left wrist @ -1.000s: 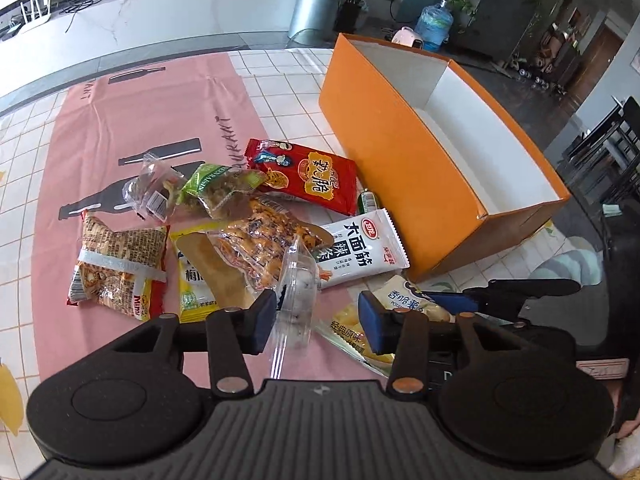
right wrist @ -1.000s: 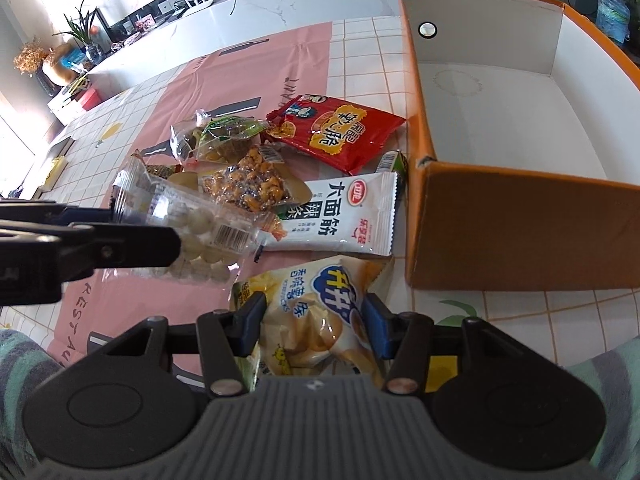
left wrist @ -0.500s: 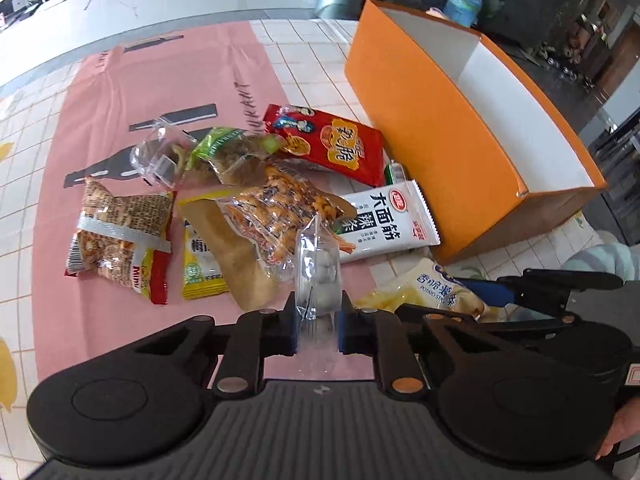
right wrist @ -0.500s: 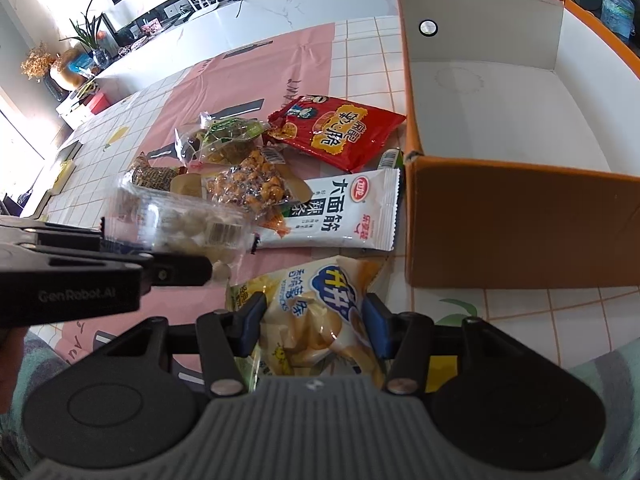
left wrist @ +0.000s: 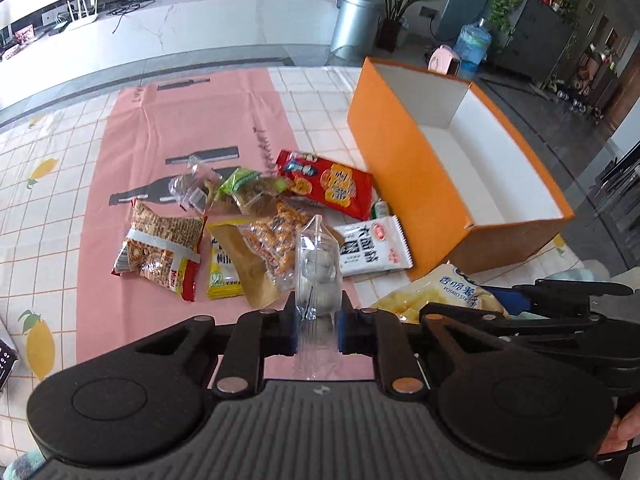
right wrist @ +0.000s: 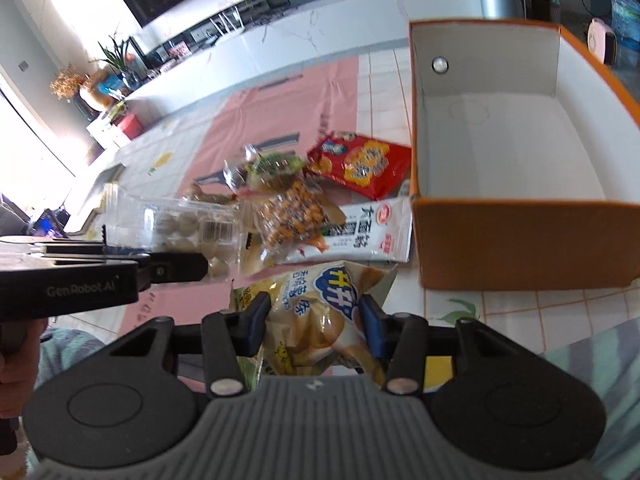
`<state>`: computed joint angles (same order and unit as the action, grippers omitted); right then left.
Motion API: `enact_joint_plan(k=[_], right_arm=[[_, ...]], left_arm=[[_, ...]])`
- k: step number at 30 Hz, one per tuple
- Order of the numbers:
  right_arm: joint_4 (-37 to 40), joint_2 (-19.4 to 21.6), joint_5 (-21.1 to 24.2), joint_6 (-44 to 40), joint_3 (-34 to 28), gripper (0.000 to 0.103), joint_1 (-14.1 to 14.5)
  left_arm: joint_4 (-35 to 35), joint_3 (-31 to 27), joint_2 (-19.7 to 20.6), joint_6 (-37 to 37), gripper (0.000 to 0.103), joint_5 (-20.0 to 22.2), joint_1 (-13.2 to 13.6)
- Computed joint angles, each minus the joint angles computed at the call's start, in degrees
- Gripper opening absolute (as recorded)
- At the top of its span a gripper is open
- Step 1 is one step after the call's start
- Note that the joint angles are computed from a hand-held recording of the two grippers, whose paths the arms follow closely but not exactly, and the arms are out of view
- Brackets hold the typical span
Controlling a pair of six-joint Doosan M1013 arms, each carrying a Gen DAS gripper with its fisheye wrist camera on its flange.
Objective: Organize snacks
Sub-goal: 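Carry both snacks over the orange box and open both tools to drop them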
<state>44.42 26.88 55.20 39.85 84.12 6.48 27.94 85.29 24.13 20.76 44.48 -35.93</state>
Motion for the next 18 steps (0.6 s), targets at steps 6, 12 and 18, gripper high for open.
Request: enact_joint_plan(k=[6,12,18], right_arm=[[6.26,-2.68,-1.09,-6.49,0.2,0.045,-2.41],[5.84,-3.31,-5.0,-8.59,-2.16,0.045,-4.07],[-0.54,-0.7,-6.05,-5.29,-8.0,0.045,-5.28]], left_arm=[[2.96,-1.76,-0.79,-0.95,0.018,-0.64,-1.32],[1.12,-6.86,1.22,4.78,0.018,-2.17,-1.53],[-6.6,-15.77,6.24,17.62,0.018,-1.68,-0.56]])
